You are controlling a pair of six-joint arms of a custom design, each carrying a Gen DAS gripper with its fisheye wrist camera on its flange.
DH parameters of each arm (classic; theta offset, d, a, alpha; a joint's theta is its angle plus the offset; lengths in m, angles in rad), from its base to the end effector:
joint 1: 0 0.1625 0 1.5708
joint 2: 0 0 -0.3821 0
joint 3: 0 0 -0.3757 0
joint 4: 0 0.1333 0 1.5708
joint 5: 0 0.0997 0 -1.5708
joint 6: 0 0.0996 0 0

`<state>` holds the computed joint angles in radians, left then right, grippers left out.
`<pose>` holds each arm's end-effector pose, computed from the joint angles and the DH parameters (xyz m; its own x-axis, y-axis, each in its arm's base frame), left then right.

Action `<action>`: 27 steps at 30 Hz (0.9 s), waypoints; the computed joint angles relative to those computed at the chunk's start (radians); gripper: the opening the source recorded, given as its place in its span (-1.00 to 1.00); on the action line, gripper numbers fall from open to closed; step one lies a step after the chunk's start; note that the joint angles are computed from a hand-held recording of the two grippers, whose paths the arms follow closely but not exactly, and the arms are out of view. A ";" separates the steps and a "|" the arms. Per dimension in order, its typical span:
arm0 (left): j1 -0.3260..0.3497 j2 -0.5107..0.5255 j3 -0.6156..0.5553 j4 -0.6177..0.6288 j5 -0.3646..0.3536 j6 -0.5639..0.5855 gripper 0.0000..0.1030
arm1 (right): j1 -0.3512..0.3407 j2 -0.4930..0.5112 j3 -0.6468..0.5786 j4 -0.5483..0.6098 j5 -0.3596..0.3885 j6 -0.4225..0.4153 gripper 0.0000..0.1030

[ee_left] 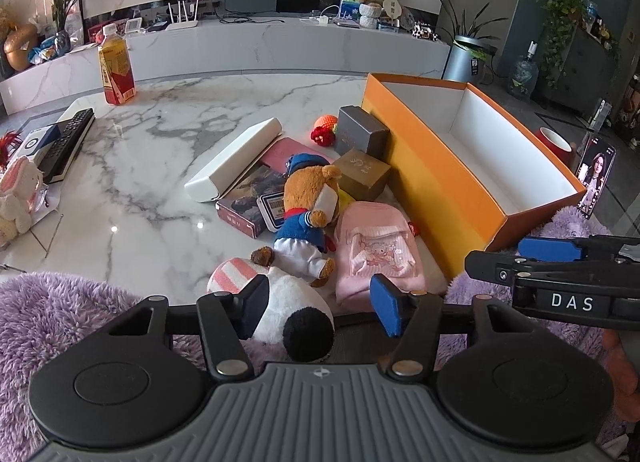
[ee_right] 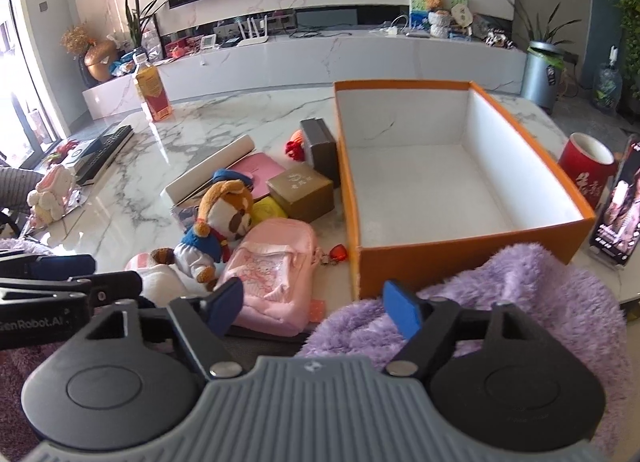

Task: Organize objects
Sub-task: 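Reach left gripper to brown teddy bear while right gripper reaches pink backpack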

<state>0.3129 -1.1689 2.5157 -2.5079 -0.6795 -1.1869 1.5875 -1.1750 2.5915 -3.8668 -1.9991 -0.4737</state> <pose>-0.2200 -0.2927 0.0507 -0.7712 -0.0021 -0.6366 0.4209 0.7486 -0.5124 0.0976 -0.3368 0.1629 -0.8093 -0.0196 0.5871 -0.4268 0.7063 -0.5648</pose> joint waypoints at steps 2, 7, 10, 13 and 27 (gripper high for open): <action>0.014 0.002 -0.002 -0.003 -0.004 0.001 0.21 | -0.008 0.000 -0.009 0.038 0.018 0.007 0.25; 0.054 0.002 -0.013 -0.002 -0.001 0.002 0.17 | -0.029 0.022 -0.050 0.114 0.050 0.031 0.02; 0.080 0.008 -0.022 -0.006 -0.005 0.013 0.14 | -0.044 0.034 -0.079 0.164 0.063 0.063 0.00; 0.106 0.020 -0.027 -0.030 -0.012 0.032 0.14 | -0.056 0.054 -0.110 0.208 0.066 0.099 0.00; 0.214 0.100 -0.077 -0.162 -0.021 0.192 0.14 | -0.096 0.112 -0.227 0.361 0.058 0.207 0.10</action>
<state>0.5269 -1.0691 2.4384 -2.6695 -0.7003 -0.9952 1.4910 -1.0629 2.3642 -3.5062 -1.9410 -0.2664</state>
